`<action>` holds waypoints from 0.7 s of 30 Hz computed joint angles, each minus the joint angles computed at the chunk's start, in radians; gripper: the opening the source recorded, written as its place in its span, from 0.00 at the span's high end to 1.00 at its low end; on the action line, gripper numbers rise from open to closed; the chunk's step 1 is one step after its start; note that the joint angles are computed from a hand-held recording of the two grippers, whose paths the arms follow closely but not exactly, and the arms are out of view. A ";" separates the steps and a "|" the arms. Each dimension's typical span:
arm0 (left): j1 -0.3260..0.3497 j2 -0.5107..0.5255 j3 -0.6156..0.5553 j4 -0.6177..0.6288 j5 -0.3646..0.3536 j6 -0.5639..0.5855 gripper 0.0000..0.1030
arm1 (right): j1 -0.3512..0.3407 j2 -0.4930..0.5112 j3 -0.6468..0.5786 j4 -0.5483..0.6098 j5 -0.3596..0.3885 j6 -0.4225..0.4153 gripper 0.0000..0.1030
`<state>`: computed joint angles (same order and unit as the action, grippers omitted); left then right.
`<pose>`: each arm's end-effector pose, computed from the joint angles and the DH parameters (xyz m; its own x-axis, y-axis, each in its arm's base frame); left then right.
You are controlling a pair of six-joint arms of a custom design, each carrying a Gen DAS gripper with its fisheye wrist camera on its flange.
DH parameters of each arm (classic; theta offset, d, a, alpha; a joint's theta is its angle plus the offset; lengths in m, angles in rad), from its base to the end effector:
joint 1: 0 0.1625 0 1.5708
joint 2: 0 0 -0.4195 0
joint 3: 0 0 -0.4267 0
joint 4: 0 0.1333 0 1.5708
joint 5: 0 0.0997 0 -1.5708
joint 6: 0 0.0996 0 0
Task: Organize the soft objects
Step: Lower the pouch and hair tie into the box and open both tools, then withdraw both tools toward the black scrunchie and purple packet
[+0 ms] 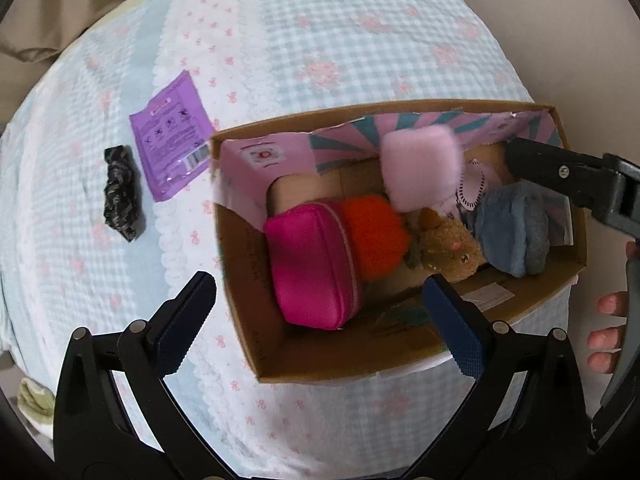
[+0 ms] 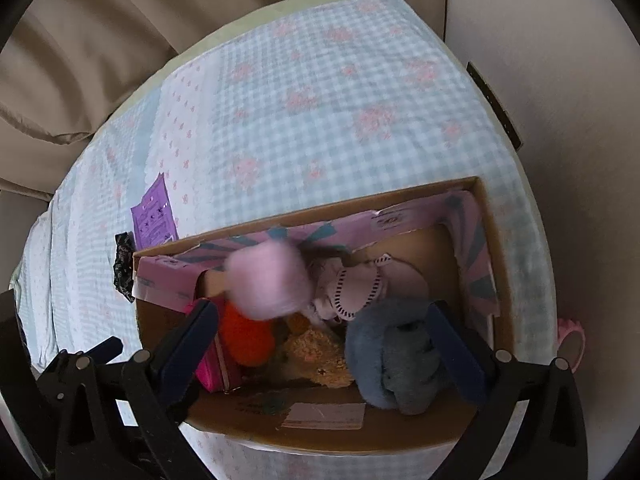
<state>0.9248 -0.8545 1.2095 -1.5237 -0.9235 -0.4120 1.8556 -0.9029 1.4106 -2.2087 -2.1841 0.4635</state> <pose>-0.2888 -0.7043 0.2185 -0.6753 0.3185 -0.6652 0.3094 0.9411 0.1364 0.2814 -0.6909 0.2166 -0.8453 0.2841 0.4524 0.1111 0.9219 -0.3713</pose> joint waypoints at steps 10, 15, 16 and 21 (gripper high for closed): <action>-0.013 -0.054 0.042 -0.003 -0.001 -0.034 0.00 | 0.015 -0.022 0.027 -0.016 -0.004 -0.008 0.00; -0.028 -0.080 0.055 -0.007 0.001 -0.033 0.00 | 0.040 -0.020 0.016 -0.004 -0.037 -0.003 0.00; -0.031 -0.087 0.058 -0.010 0.002 -0.032 0.00 | 0.047 -0.018 0.011 0.002 -0.055 0.001 0.00; -0.047 -0.124 0.062 -0.013 0.018 -0.043 0.00 | 0.085 -0.017 -0.014 0.031 -0.105 0.001 0.00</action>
<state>0.8777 -0.9785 1.2719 -1.5364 -0.9056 -0.4548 1.9407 -0.9199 1.3963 -2.1778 -2.2893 0.4645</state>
